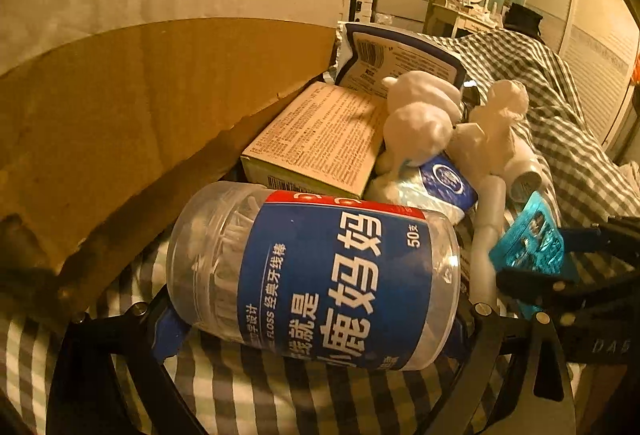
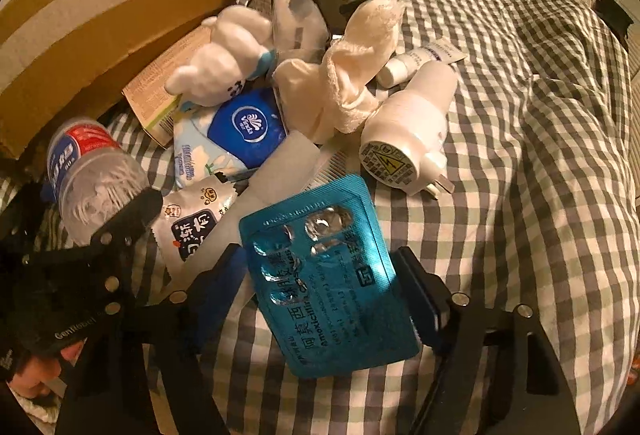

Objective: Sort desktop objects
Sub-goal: 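Grasp the blue-labelled floss bottle with the left tool while the right grasps the teal blister pack, then carry the floss bottle and blister pack with both tools over the cardboard box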

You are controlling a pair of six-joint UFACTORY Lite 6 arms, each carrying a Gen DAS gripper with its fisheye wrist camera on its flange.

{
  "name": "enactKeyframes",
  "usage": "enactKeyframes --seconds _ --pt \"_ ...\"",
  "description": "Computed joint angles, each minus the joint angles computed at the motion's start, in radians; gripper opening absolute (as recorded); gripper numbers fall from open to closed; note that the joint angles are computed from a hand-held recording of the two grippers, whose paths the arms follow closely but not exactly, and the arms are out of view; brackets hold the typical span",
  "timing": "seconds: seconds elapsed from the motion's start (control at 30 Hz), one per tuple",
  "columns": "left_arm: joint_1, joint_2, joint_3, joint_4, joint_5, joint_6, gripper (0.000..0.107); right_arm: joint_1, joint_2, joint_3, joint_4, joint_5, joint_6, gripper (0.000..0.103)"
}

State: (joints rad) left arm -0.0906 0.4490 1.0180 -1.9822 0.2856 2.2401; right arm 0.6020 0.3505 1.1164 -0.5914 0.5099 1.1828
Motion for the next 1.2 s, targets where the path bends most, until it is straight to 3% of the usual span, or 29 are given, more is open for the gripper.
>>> enactKeyframes --seconds 0.47,0.87,1.2 --pt "0.039 -0.223 -0.21 0.01 0.064 0.021 0.097 0.13 -0.213 -0.115 -0.123 0.101 0.239 0.066" --pt "0.111 -0.458 -0.313 0.276 0.134 -0.245 0.097 0.222 -0.281 -0.075 -0.147 0.198 0.299 0.066" --pt "0.136 -0.652 -0.295 0.516 0.147 -0.521 0.097 0.32 -0.32 0.102 -0.187 0.385 0.267 0.066"
